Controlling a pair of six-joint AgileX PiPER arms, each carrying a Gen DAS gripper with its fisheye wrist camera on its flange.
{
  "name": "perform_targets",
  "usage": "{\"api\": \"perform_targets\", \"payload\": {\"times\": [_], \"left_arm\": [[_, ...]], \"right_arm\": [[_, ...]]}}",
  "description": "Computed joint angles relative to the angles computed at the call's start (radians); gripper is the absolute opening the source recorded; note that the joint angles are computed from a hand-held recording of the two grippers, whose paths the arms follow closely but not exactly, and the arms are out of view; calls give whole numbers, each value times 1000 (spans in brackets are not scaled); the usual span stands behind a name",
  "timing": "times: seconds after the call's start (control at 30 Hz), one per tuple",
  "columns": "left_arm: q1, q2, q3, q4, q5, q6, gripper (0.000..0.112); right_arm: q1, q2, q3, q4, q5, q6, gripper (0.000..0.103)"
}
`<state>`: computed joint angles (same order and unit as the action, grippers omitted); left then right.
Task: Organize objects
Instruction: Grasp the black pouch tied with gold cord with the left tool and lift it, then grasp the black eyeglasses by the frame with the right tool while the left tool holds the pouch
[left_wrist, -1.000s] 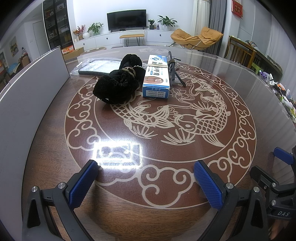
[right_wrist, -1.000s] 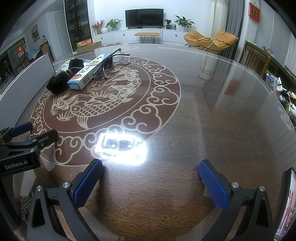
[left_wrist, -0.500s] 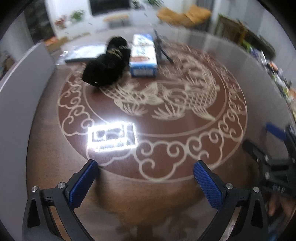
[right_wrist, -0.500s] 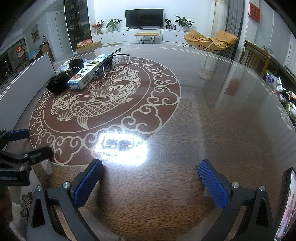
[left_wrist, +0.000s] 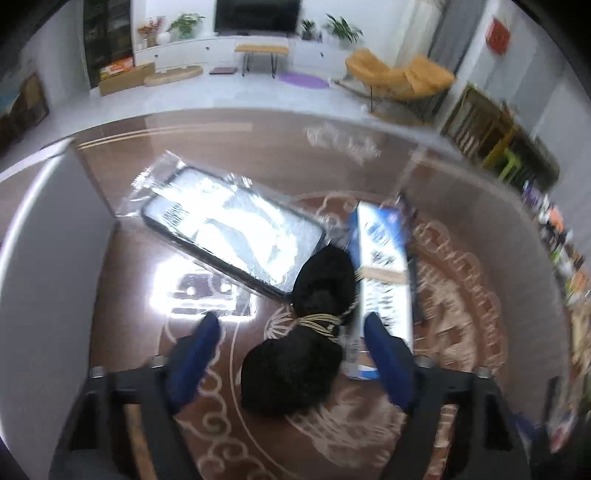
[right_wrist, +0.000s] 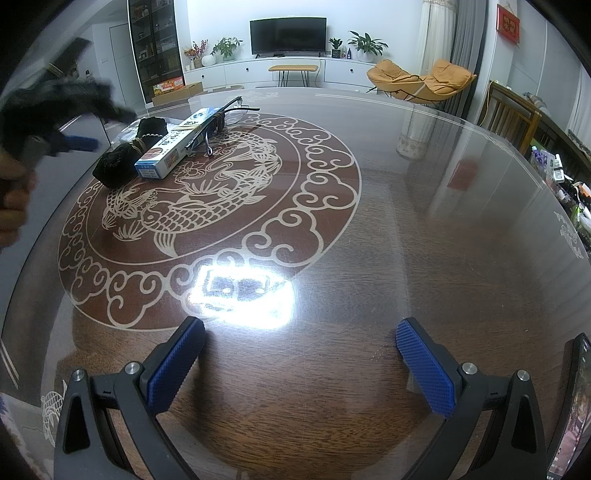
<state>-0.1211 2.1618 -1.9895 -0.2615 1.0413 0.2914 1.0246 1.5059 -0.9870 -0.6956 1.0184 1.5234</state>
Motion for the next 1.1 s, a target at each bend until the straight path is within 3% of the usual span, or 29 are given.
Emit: {"api": "perform_targets", "payload": {"times": [0.07, 0.17, 0.3, 0.43, 0.5, 0.63, 0.83, 1.1], "left_arm": [[-31, 1, 35, 38, -51, 28, 48], [-50, -44, 162, 66, -174, 60, 40], [-5, -213, 452, -38, -290, 146, 40], [69, -408, 740, -123, -321, 241, 40], [98, -476, 833, -124, -341, 260, 42], [111, -496, 874, -107, -367, 242, 78], [55, -466, 869, 22, -456, 181, 103], [80, -478, 935, -122, -567, 306, 103]], "right_arm": [[0, 0, 0, 0, 0, 0, 103], [0, 0, 0, 0, 0, 1, 103], [0, 0, 0, 0, 0, 1, 103], [1, 0, 0, -1, 0, 1, 103], [1, 0, 0, -1, 0, 1, 103], [2, 0, 1, -1, 0, 2, 103], [1, 0, 1, -2, 0, 2, 103], [-1, 7, -2, -1, -7, 1, 103]]}}
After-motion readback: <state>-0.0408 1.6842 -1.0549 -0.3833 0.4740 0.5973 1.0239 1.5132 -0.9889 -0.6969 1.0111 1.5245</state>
